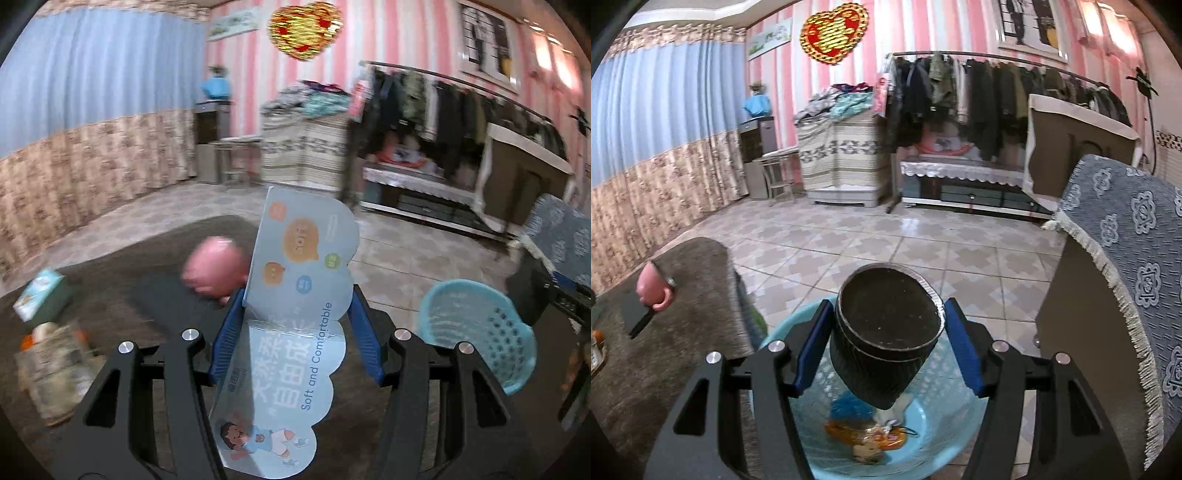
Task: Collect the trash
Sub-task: 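Carry the packet and black container over the blue basket with both tools, then open the left tool to drop the packet while the right tool releases the container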
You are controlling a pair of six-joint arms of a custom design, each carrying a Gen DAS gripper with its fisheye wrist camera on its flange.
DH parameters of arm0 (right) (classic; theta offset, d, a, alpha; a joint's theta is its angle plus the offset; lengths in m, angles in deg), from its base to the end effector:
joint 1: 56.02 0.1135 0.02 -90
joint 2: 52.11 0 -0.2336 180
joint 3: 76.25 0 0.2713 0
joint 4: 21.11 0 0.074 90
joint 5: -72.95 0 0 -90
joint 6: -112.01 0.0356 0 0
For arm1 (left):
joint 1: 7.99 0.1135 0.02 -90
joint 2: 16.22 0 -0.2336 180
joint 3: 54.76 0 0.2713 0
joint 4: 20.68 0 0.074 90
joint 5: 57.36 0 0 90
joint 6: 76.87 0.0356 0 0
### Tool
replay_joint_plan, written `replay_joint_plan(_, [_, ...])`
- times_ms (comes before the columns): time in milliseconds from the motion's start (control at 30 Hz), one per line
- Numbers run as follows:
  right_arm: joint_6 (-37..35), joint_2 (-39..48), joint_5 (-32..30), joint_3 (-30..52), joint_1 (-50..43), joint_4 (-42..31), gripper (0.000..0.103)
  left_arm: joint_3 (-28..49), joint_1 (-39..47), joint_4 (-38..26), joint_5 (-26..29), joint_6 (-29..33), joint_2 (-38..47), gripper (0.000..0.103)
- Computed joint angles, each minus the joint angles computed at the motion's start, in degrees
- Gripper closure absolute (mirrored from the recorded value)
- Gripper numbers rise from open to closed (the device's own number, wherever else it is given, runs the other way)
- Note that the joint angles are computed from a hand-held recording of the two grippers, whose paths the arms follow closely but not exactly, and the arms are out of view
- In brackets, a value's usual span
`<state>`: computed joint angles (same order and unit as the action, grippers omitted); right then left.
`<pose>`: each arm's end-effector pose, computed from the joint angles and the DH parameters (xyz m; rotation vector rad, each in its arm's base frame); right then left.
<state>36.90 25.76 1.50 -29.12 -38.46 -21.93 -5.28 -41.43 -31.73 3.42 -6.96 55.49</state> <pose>0.2855 0.0785 0.1468 0.1416 2.0852 -0.0011 0.2480 -0.1429 0.1750 -0.0482 2.0697 -0.0212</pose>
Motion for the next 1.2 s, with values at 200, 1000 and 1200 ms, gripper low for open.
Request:
replay_joint_plan(200, [-0.51, 3.81, -4.31, 0.91, -6.05, 1.82, 0.042, 10.89, -6.8, 6.46, 0.9, 0.64, 16.87, 0.048])
replay_joint_plan(1000, [2.22, 6.28, -9.86, -0.94, -13.0, 4.88, 0.042, 46.04, -12.41, 2.98, 5.69, 2.8, 52.11, 0.031])
replay_joint_plan(1200, [1.62, 6.8, -7.88, 0.33, -9.61, 4.05, 0.042, 40.78, -10.46, 4.45, 2.1, 2.88, 47.29, 0.02])
